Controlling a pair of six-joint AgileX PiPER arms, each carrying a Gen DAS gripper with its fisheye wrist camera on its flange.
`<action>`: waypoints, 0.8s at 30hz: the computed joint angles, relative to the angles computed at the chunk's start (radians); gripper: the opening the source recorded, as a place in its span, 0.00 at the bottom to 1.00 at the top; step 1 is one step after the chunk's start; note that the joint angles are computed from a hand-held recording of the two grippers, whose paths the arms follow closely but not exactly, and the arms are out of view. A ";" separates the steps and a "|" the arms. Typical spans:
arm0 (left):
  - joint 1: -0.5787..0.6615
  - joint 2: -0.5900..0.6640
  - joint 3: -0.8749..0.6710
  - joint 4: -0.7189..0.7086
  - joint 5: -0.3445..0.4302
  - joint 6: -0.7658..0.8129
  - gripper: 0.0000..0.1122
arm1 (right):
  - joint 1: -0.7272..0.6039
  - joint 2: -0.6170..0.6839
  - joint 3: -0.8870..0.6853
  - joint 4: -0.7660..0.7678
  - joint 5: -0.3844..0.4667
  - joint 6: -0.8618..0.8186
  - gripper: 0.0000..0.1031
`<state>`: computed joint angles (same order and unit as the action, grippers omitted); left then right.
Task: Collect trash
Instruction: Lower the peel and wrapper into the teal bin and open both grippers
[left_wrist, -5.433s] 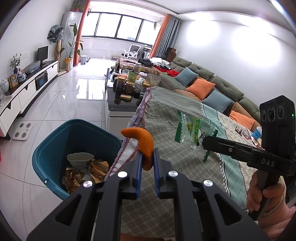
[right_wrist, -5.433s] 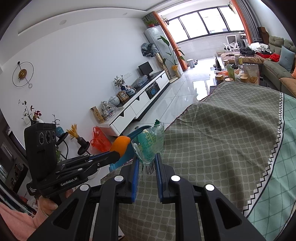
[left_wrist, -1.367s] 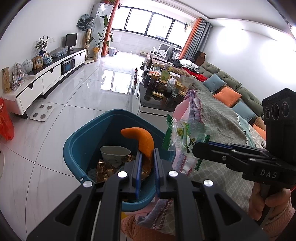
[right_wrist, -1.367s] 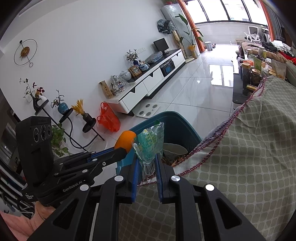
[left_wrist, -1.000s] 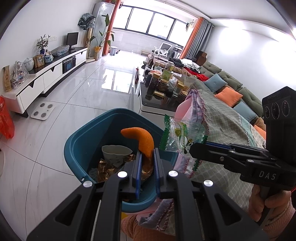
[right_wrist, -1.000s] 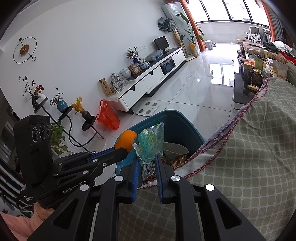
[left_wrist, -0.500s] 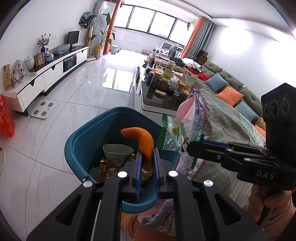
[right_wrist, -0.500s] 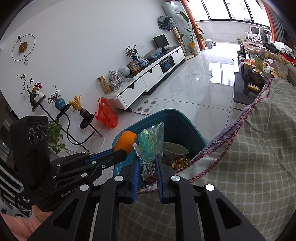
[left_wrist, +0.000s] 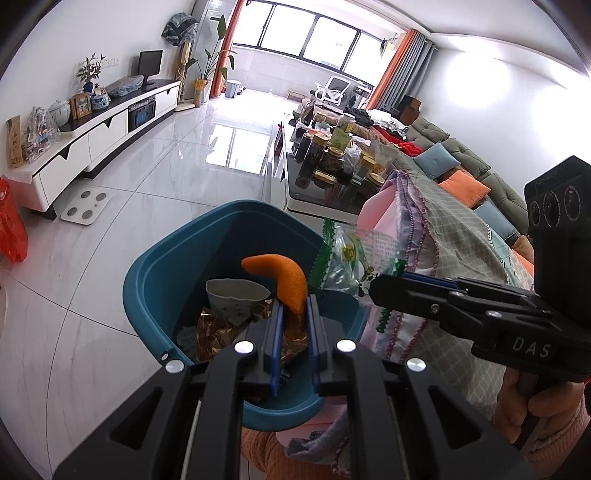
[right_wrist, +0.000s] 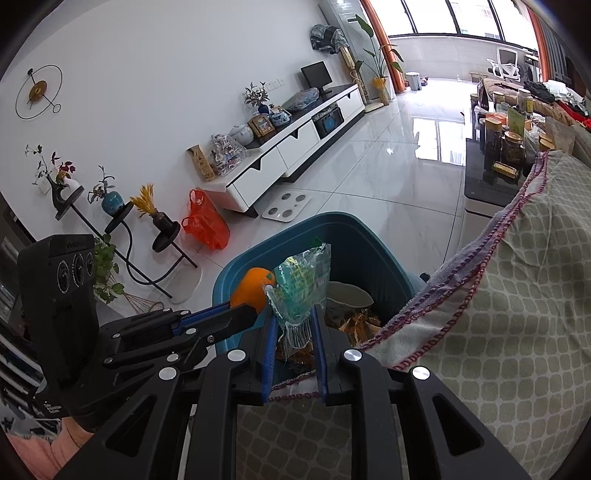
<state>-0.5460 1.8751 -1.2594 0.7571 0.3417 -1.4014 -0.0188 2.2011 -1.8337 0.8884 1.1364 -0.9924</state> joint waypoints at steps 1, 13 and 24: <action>0.001 0.005 -0.002 0.008 0.001 -0.010 0.12 | 0.002 0.003 -0.004 -0.004 -0.002 0.006 0.20; 0.019 0.010 0.022 0.086 -0.036 -0.121 0.24 | -0.002 0.055 -0.080 -0.020 0.029 0.081 0.27; -0.115 -0.100 0.099 0.514 0.109 -0.493 0.78 | -0.138 -0.092 0.138 0.115 -0.023 -0.114 0.54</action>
